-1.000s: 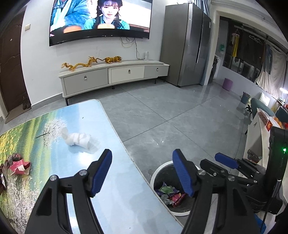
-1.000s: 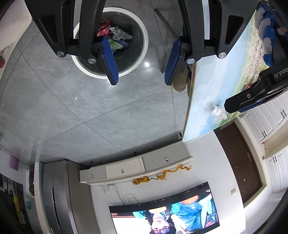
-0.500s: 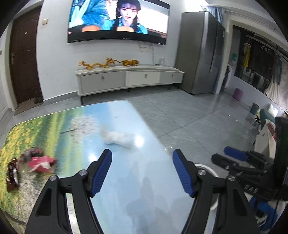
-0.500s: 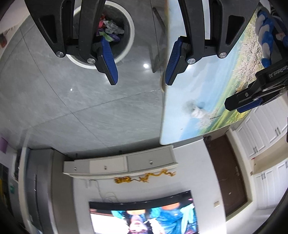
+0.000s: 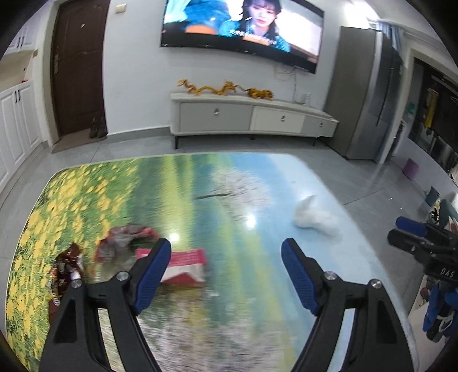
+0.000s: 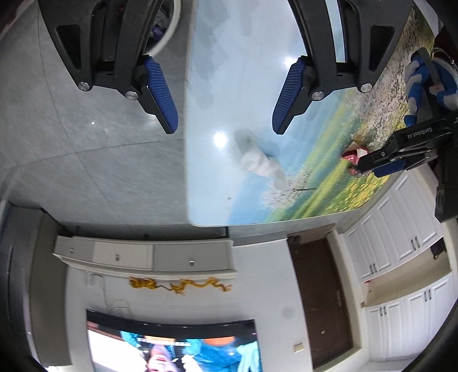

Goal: Collect trash
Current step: 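Move both tools back toward the white tissue and red box on the table, then grasp the white tissue with the right tool while the left tool grasps a red box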

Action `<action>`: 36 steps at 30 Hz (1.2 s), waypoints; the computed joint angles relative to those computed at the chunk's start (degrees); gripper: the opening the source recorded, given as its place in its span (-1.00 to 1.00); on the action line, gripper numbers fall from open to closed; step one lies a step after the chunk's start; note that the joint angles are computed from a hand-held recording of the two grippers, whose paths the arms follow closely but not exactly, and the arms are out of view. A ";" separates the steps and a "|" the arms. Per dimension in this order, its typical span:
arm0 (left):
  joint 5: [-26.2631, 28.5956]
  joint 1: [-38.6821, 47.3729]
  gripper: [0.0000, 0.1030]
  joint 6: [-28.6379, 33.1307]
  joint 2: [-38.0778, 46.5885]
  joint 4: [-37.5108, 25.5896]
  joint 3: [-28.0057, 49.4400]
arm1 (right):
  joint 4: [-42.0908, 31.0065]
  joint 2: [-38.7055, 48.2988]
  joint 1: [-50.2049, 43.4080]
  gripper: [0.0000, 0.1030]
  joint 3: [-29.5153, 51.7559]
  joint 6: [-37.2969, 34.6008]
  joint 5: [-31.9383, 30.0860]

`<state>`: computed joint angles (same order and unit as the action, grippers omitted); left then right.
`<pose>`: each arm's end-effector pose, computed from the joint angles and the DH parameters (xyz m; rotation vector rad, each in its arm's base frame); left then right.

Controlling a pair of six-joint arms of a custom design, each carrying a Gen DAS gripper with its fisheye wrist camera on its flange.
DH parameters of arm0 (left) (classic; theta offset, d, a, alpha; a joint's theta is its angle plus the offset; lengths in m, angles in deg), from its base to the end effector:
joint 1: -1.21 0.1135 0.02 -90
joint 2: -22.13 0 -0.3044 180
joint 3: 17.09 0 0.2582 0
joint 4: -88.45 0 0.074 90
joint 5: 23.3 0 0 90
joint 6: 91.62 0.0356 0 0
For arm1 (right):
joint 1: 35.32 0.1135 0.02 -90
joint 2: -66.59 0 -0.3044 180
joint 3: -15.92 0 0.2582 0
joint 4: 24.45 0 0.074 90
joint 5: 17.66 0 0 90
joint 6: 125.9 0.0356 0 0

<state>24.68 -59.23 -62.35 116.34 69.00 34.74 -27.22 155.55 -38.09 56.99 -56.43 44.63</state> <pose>0.1591 -0.2322 0.1545 -0.2250 2.2747 -0.0681 0.2550 0.0042 0.1447 -0.5676 2.2904 0.3981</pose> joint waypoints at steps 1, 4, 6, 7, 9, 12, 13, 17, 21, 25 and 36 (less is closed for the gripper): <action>0.96 0.73 0.53 0.52 -0.34 1.54 -1.21 | 0.43 0.92 1.24 0.33 0.50 0.43 0.25; 2.89 2.62 0.53 3.76 -0.37 4.87 -3.57 | 1.51 3.91 4.62 0.35 2.09 1.08 1.02; 4.75 4.43 0.53 7.02 0.04 6.42 -4.26 | 2.17 6.26 6.95 0.35 3.75 1.82 1.69; 5.95 5.50 0.53 8.87 0.15 7.65 -4.76 | 2.40 7.27 8.03 0.35 4.52 2.19 2.22; 7.12 7.08 0.53 12.80 0.04 9.01 -5.29 | 3.03 9.59 10.37 0.35 6.21 3.10 3.71; 10.10 8.88 0.53 18.80 -0.41 9.96 -5.18 | 3.05 12.62 12.15 0.35 8.91 3.25 4.39; 11.02 9.36 0.53 20.59 -0.36 9.98 -4.93 | 2.79 13.63 12.57 0.35 9.94 3.18 4.43; 15.48 11.15 0.53 27.88 -0.21 9.54 -4.54 | 1.86 16.71 13.94 0.35 13.46 2.58 4.86; 21.14 14.07 0.53 33.58 -0.94 8.98 -5.41 | -0.07 19.49 15.09 0.35 16.89 1.48 4.61; 24.99 16.05 0.53 36.83 -1.17 9.12 -6.22 | -2.28 22.18 15.91 0.35 19.94 1.00 4.13; 27.24 13.50 -0.04 37.20 2.15 9.48 -5.67 | -5.66 24.21 16.59 -0.16 21.75 0.15 4.40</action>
<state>51.92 -45.73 -25.15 118.49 78.48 29.07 -32.88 179.76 -21.50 78.74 -56.28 49.03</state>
